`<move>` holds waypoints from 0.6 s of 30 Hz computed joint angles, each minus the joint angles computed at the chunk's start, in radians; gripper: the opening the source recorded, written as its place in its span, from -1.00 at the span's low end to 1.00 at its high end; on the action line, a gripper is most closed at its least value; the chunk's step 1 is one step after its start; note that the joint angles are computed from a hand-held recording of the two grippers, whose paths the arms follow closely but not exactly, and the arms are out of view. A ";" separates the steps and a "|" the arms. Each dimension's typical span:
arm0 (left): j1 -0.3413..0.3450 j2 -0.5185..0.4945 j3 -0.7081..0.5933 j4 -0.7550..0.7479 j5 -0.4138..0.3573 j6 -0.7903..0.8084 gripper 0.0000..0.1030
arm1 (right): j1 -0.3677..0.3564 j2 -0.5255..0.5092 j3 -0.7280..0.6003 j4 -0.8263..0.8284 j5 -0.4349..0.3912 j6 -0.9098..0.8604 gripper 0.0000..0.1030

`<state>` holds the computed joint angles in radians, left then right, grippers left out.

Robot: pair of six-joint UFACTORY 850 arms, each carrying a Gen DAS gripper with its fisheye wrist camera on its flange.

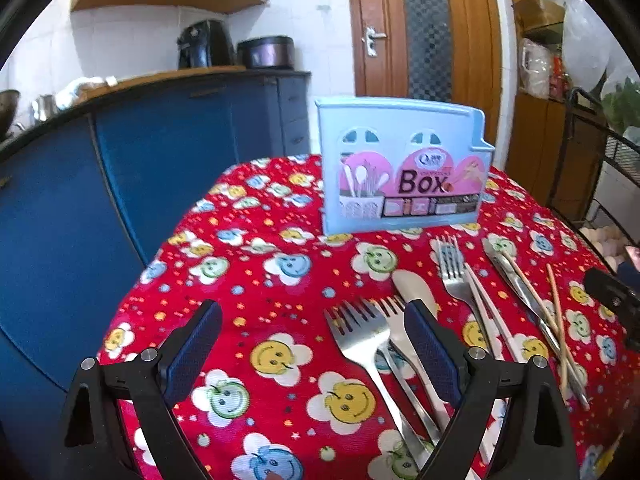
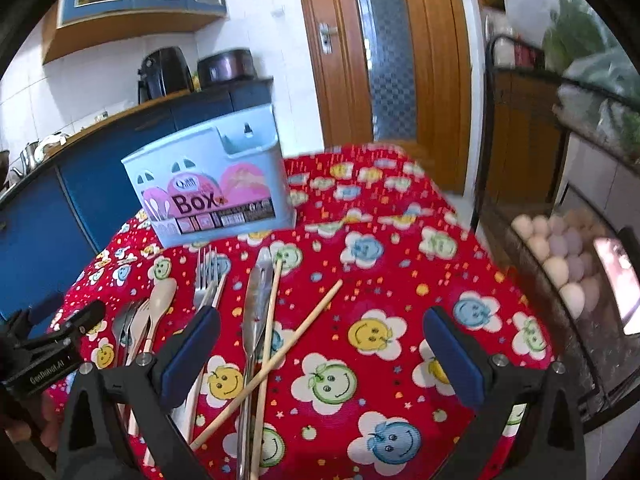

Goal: Organize utensils
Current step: 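Lower the left tool and grasp a silver fork while the right tool grasps a wooden chopstick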

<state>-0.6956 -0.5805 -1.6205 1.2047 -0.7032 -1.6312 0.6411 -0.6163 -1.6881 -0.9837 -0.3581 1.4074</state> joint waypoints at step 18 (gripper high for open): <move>0.071 -0.045 -0.067 -0.454 0.088 0.395 0.77 | -0.069 -0.122 -0.200 0.860 -0.111 -0.780 0.42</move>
